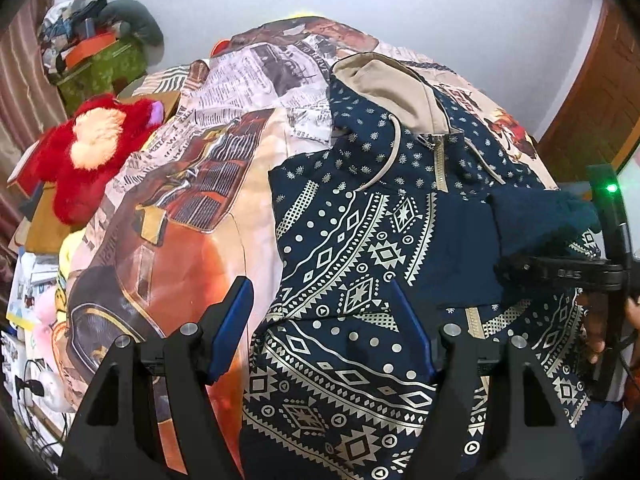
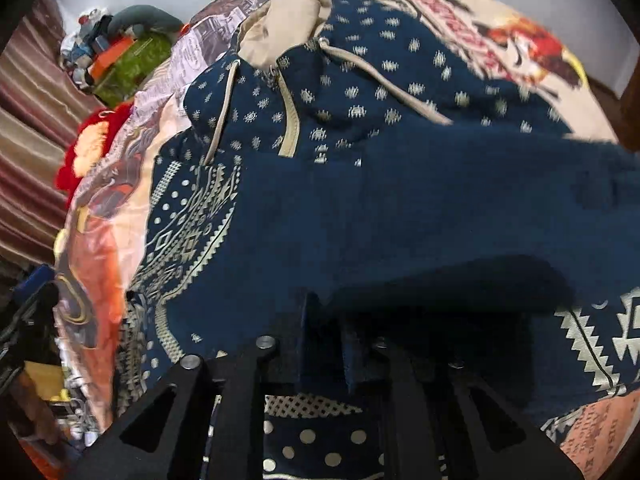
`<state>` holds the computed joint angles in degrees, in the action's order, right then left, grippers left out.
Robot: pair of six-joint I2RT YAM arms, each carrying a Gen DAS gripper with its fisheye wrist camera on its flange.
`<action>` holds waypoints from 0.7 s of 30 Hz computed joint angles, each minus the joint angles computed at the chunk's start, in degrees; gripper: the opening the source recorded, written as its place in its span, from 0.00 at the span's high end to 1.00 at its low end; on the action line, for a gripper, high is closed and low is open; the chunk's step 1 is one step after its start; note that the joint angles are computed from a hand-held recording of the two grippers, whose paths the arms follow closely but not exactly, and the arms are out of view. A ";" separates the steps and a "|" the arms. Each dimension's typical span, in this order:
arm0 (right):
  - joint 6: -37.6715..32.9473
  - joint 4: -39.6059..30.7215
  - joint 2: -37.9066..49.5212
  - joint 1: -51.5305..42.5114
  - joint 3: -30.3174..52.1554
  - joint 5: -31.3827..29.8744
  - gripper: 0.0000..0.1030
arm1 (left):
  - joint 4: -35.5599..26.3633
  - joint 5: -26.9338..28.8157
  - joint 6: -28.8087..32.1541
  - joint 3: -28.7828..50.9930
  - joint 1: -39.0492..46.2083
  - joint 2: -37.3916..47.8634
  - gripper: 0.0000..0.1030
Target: Fold large clothes
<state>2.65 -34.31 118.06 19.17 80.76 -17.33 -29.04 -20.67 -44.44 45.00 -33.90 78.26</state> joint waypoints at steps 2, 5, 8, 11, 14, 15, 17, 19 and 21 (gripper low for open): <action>-0.06 -2.68 -0.18 -1.24 0.59 -2.80 0.63 | -0.41 0.01 -0.24 0.99 -0.28 0.89 0.33; -0.84 -2.84 -4.33 -2.37 -2.58 -3.79 0.39 | -1.33 -0.45 -0.09 3.57 -1.37 2.66 0.33; -4.95 -3.48 -9.87 -4.16 -5.77 -4.57 0.39 | -2.92 -1.56 0.82 8.81 -3.46 6.06 0.33; -9.36 -3.21 -17.37 -9.08 -10.00 -6.03 0.39 | -4.24 -2.53 2.43 15.52 -5.92 10.79 0.33; -12.84 -4.09 -22.53 -15.96 -11.46 -8.34 0.37 | -5.44 -3.14 4.32 23.37 -8.59 16.69 0.33; -14.03 -4.48 -23.57 -18.28 -11.55 -8.87 0.34 | -5.82 -2.87 5.31 27.52 -9.73 19.99 0.33; -16.43 -4.67 -25.42 -23.31 -11.80 -9.80 0.32 | -6.47 -1.81 6.40 33.23 -11.10 24.67 0.32; -19.06 -4.93 -26.48 -28.58 -11.79 -10.54 0.31 | -8.33 -0.43 8.03 42.24 -12.70 32.12 0.31; -21.46 -5.30 -26.34 -33.88 -11.39 -11.29 0.31 | -10.39 0.45 10.09 50.53 -13.98 38.92 0.31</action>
<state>-18.81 -39.61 91.72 -14.71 69.37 -28.62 -39.43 -20.22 -34.35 95.53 -47.88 117.19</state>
